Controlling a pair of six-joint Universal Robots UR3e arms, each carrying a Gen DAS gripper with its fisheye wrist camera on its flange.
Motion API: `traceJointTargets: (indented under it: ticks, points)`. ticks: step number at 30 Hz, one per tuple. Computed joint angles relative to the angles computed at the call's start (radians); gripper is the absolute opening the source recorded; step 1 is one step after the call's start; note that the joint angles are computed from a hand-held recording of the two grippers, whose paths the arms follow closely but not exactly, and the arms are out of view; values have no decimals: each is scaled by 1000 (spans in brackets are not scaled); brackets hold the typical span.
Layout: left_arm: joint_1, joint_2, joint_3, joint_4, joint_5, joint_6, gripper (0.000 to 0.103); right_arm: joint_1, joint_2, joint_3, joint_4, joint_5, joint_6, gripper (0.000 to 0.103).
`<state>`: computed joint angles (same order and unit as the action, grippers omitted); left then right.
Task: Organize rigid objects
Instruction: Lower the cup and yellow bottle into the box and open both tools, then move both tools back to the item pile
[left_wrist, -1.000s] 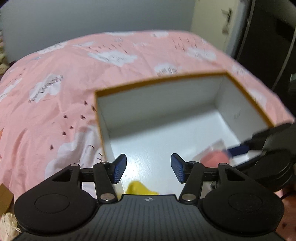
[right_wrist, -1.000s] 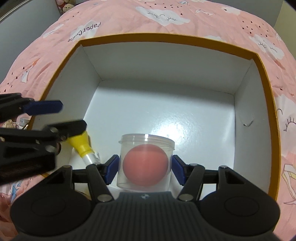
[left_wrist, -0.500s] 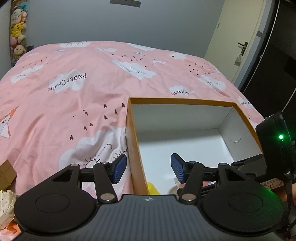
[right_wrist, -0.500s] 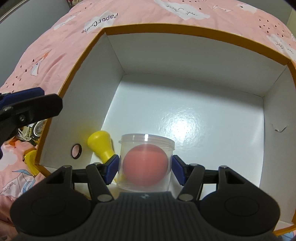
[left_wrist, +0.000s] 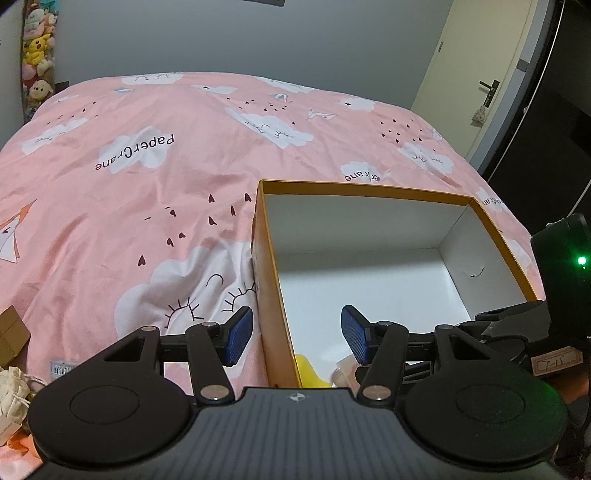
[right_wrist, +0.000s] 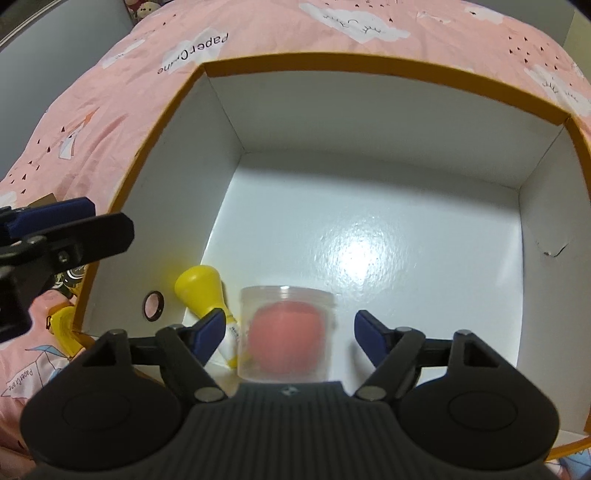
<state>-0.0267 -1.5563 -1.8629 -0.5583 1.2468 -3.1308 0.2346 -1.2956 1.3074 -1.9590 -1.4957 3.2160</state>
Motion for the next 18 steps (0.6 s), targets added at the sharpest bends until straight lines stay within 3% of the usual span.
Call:
traceJointTargets:
  ticks: [5,9,18]
  points:
    - [0,27,-14,-1,7,-1,65,13,-17,-4,-2,-18,0,76]
    - [17,78,-56,12,0,-6,66,42,-48,7,-41,-60,0,82]
    - [54,238,-172,54,41,-14,66,172,-159,124,-298,-166,-62,84]
